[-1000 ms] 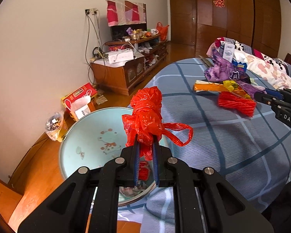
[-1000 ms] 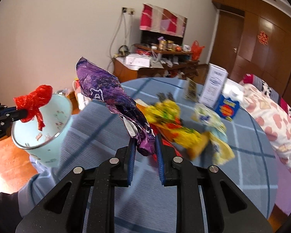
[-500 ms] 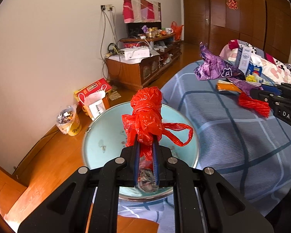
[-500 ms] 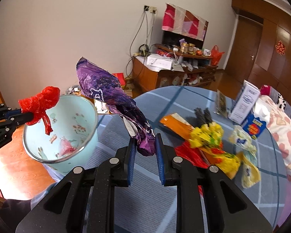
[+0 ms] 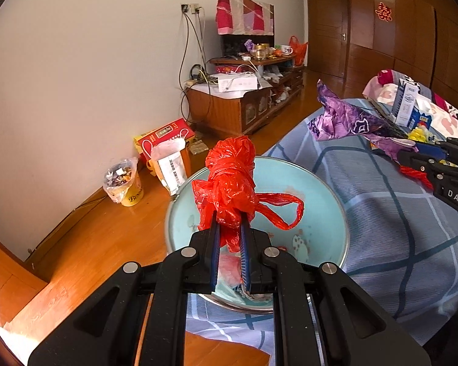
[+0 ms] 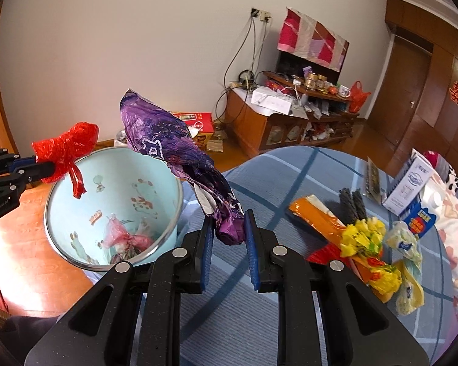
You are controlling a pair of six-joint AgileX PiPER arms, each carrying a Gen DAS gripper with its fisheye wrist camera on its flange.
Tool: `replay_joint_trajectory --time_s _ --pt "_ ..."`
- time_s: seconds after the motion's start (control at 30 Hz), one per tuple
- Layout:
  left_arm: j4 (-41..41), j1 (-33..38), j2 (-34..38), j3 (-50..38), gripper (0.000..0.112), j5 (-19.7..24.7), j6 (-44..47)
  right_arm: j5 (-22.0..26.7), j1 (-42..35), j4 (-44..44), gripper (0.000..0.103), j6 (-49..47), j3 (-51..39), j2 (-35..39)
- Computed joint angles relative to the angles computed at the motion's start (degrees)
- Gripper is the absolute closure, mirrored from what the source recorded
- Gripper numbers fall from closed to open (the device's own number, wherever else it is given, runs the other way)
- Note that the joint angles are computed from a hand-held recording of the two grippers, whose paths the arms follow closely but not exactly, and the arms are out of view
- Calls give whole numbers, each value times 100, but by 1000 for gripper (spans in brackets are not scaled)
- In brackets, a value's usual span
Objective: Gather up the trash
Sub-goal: 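Carry the red bag and purple bag over the light-blue bin with both grippers, then open both grippers to drop the red and purple bags into the bin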
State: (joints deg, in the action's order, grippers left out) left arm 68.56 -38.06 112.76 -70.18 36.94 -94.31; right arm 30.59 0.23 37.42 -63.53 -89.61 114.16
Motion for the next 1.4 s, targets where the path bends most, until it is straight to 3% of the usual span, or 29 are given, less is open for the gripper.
replay_joint_trajectory --time_s 1.4 --pt "91 101 -94 235 100 -37 -286 -71 419 -189 82 106 23 19"
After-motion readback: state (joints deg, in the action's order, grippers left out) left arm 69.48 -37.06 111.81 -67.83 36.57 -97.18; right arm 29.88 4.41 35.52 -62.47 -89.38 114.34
